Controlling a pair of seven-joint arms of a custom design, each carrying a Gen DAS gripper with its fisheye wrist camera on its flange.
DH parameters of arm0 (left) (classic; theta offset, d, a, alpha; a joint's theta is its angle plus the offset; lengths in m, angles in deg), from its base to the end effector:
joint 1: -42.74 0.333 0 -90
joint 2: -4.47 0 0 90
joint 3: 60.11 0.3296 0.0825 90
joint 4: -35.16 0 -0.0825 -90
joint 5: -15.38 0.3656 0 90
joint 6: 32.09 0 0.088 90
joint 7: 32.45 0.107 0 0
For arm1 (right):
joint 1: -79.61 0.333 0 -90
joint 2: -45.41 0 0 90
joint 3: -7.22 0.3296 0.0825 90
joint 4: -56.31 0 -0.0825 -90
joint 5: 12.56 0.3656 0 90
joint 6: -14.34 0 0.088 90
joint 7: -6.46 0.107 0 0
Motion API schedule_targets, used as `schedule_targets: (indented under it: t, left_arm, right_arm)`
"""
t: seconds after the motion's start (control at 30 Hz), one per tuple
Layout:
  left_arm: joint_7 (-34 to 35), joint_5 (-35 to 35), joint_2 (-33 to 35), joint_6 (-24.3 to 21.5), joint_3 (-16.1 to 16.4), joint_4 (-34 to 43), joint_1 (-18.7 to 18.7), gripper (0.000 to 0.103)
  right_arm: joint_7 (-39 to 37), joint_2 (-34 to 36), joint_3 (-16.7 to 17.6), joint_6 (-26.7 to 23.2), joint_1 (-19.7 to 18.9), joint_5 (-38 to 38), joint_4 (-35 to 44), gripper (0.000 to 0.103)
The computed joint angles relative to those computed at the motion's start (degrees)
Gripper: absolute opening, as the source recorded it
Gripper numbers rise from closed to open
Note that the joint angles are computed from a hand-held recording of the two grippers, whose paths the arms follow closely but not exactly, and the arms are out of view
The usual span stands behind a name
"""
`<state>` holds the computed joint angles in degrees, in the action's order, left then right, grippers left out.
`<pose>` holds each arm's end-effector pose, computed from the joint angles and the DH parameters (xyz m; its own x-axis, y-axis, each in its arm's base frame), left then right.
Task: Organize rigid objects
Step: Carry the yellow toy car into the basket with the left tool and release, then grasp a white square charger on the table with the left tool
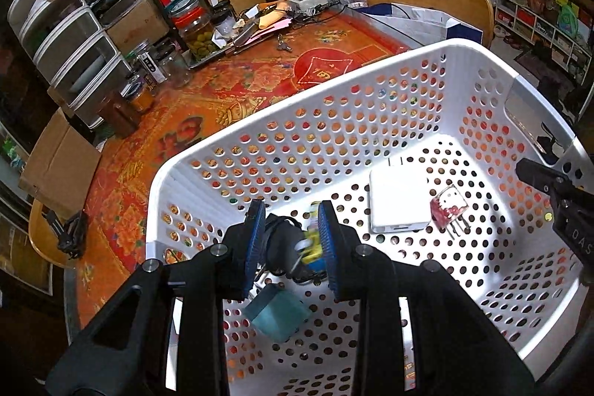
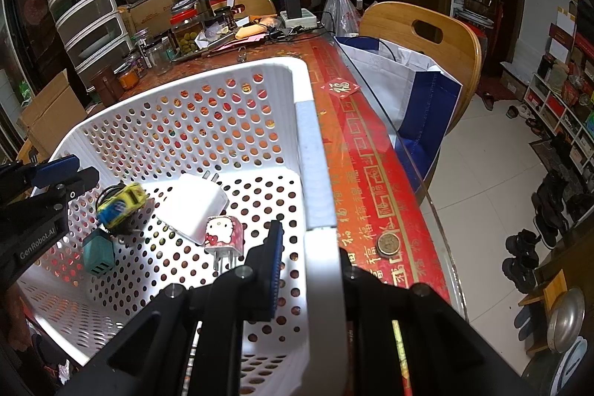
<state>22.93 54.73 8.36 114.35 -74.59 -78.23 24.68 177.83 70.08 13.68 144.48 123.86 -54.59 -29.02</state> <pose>0.4982 -0.3246 0.5100 -0.3301 -0.9057 -0.2660 -0.6919 0.4238 -0.5845 0.4708 0.5261 0.4872 -0.1278 -0.9846 -0.1192 -0.7658 0.1743 -0.6190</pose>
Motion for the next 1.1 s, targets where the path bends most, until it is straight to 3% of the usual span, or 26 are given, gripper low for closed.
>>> schedule_targets:
  t: [0.07,0.1,0.13,0.17,0.23,0.37,0.53,0.67,0.77,0.97,1.1]
  left_arm:
    - [1.41,-0.53,-0.59,1.61,0.10,-0.82,0.37,0.054]
    - [0.76,0.62,-1.06,1.84,0.26,-1.15,0.43,0.081]
    - [-1.44,3.64,-2.01,2.78,0.63,-2.10,0.59,0.098]
    - [-4.65,7.55,-3.14,3.97,0.98,-3.25,0.88,0.100]
    - [-7.68,9.94,-5.83,6.41,1.67,-5.92,2.21,0.101]
    - [-3.15,2.41,-11.81,11.58,3.86,-12.17,5.57,0.101]
    - [-7.52,5.45,-18.61,14.34,6.90,-19.70,13.77,0.103]
    - [-1.75,-0.35,-15.31,11.92,10.66,-21.07,17.01,0.103]
    - [5.13,-8.93,-11.65,14.12,13.09,-22.35,17.82,0.102]
    - [15.17,-18.94,-6.60,18.80,12.64,-22.80,19.64,0.096]
    - [13.50,-16.94,-4.48,20.69,11.25,-21.44,20.87,0.096]
  right_arm:
    - [-0.03,0.00,-0.02,-0.04,0.01,-0.01,0.01,0.015]
    - [-0.03,0.00,-0.02,-0.04,0.02,-0.01,0.01,0.015]
    - [-0.09,0.01,-0.01,-0.04,0.00,0.04,0.02,0.015]
    - [-0.20,0.11,0.02,-0.19,0.03,0.09,0.20,0.015]
    - [-0.28,0.26,0.00,-0.32,0.10,0.14,0.47,0.015]
    - [-0.29,0.48,-0.04,-0.42,0.23,0.16,0.82,0.015]
    - [-0.56,0.80,-0.11,-0.59,0.40,0.29,1.36,0.015]
    - [-0.79,0.85,-0.19,-0.62,0.36,0.50,1.54,0.015]
    - [-0.90,0.86,-0.23,-0.58,0.30,0.59,1.58,0.015]
    - [-1.06,0.84,-0.26,-0.65,0.26,0.74,1.60,0.015]
    - [-1.19,0.90,-0.25,-0.68,0.26,0.77,1.69,0.015]
